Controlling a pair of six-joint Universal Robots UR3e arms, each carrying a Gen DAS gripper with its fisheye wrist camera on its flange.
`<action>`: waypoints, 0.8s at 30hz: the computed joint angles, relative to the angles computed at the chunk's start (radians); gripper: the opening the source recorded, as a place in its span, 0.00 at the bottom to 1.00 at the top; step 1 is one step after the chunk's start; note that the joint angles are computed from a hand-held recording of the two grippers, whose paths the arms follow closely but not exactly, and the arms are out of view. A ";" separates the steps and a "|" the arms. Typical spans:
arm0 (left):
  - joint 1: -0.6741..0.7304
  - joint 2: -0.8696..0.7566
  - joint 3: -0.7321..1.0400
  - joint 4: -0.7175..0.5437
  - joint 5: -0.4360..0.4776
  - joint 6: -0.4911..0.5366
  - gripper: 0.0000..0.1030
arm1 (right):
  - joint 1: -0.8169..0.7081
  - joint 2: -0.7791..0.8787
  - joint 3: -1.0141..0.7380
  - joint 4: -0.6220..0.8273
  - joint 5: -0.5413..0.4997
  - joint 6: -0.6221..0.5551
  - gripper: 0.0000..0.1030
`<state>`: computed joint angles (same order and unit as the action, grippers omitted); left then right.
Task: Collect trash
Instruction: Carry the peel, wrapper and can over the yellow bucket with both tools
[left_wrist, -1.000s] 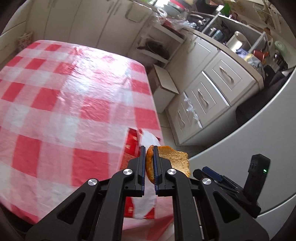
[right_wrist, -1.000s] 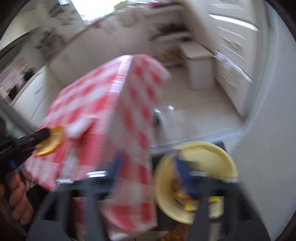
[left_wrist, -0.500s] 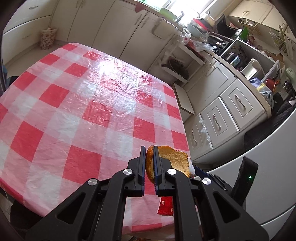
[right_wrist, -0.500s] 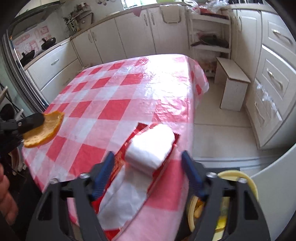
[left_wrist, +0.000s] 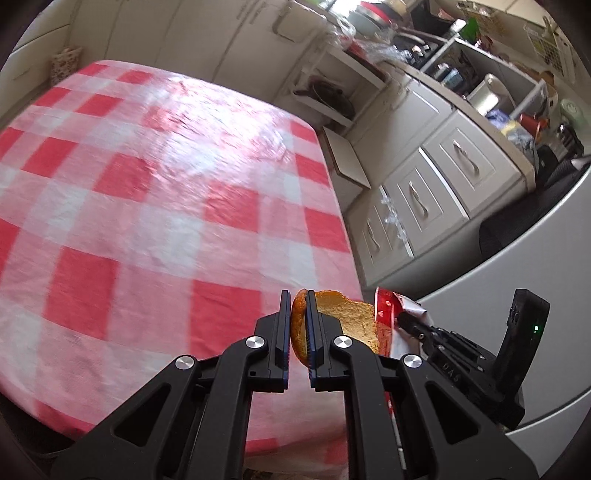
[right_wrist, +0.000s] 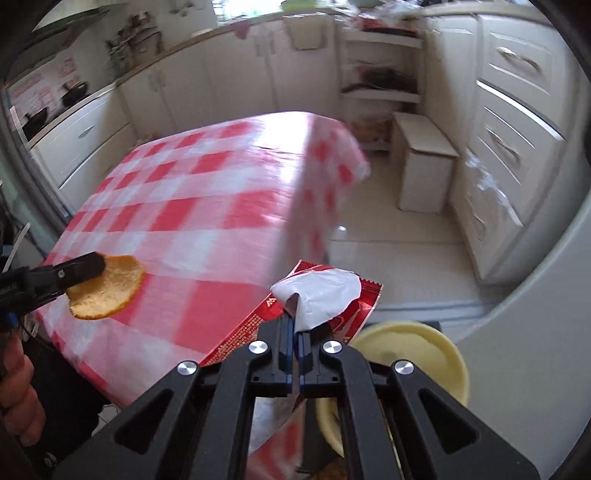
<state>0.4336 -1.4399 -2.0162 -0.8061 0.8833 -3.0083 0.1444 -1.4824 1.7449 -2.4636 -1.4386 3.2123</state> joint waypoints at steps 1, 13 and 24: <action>-0.040 -0.022 0.003 0.030 0.014 -0.022 0.06 | -0.033 -0.025 0.036 -0.001 0.000 -0.002 0.02; -0.561 -0.437 0.321 0.246 0.342 -0.267 0.07 | -0.359 -0.085 0.256 0.062 0.116 0.070 0.63; -0.729 -0.715 0.683 0.030 0.431 -0.286 0.36 | -0.516 -0.306 0.306 0.083 0.227 0.170 0.70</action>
